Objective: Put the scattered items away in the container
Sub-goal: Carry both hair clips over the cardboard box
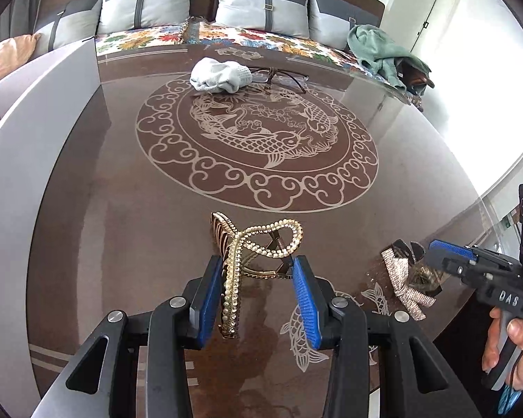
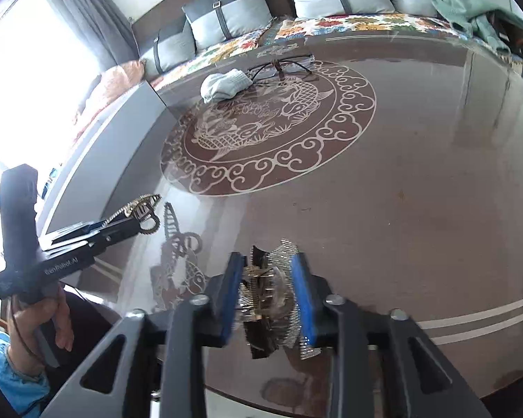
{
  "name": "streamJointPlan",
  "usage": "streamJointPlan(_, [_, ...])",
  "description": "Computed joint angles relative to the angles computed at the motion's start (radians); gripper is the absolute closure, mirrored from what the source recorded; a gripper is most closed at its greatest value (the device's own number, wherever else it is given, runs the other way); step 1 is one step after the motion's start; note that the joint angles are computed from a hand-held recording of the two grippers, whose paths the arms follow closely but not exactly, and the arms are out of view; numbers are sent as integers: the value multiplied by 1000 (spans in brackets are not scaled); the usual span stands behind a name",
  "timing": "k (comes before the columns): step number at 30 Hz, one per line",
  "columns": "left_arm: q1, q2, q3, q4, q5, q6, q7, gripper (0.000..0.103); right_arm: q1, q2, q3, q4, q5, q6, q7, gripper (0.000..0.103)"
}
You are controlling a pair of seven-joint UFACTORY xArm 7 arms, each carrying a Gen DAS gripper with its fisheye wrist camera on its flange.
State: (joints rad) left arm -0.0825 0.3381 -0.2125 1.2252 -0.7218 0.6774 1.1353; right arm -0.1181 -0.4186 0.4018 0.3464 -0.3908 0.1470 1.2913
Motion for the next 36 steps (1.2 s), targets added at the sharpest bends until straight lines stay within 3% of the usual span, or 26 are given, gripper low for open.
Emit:
streamJointPlan(5, [1,12,4,15,8,13,-23,63,15,13,6,33,-46,61,-39,64])
streamJointPlan(6, [2,15,5,19,11,16,-28,63,22,12,6,41,-57,78,-45,82])
streamJointPlan(8, [4,20,5,24,14,21,-37,63,40,10,0,54,-79,96,-57,87])
streamJointPlan(9, [5,20,4,26,14,22,-39,63,48,11,-5,58,-87,99,-62,96])
streamJointPlan(14, [7,22,1,27,13,22,-46,63,71,6,-30,56,-97,80,-65,97])
streamJointPlan(17, [7,27,2,33,20,25,-56,63,66,9,-60,26,-77,9,-69,96])
streamJointPlan(18, [8,28,1,34,20,26,-57,63,71,14,-80,14,-54,-18,-79,94])
streamJointPlan(20, [9,29,1,37,21,28,-58,63,50,-4,-78,-11,-26,-48,-85,77])
streamJointPlan(21, [9,30,0,39,22,30,-59,63,42,-16,-73,-19,-15,-54,-92,53])
streamJointPlan(22, [10,32,0,41,23,33,-61,63,33,-31,-59,-25,-9,-62,-100,45])
streamJointPlan(24, [11,35,-1,47,23,39,-65,63,20,-59,-33,-32,1,-71,-119,44])
streamJointPlan(27, [12,38,-2,51,22,45,-68,63,-10,-65,72,36,-45,89,-152,42])
streamJointPlan(36, [11,46,0,61,33,59,-79,63,-101,26,188,81,-255,175,116,42])
